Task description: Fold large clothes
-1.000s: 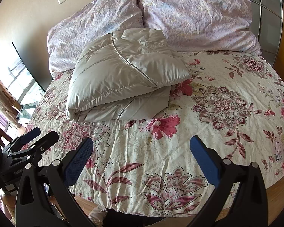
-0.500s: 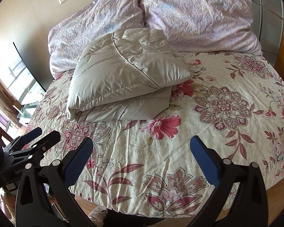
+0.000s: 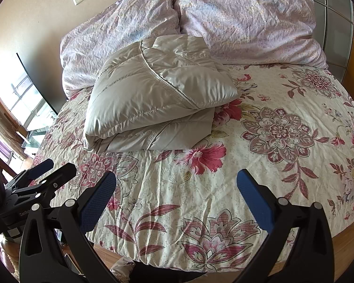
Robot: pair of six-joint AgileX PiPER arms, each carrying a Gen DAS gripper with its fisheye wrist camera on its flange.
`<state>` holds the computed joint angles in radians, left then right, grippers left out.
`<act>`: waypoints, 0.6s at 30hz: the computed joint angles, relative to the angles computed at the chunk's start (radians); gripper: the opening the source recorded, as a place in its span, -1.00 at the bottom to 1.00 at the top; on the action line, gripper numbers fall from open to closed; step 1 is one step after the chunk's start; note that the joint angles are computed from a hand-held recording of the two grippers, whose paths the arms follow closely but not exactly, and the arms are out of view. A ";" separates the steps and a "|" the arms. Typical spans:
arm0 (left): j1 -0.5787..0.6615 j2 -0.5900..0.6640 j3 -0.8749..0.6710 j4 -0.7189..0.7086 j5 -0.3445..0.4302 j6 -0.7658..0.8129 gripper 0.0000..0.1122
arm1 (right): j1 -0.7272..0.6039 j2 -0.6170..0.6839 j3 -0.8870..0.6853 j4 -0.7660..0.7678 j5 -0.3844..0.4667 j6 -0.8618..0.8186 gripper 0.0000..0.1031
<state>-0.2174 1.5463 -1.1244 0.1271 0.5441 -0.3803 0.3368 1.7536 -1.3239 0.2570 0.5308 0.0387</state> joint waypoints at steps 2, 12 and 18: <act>0.000 0.000 -0.002 0.001 0.001 -0.002 0.80 | 0.000 0.000 0.001 0.002 -0.001 -0.001 0.97; -0.005 -0.001 -0.002 0.026 -0.004 -0.026 0.80 | 0.007 0.006 -0.004 -0.003 -0.002 0.007 0.97; -0.002 -0.003 -0.003 0.017 -0.001 -0.015 0.80 | 0.007 0.007 -0.005 0.000 -0.002 0.005 0.97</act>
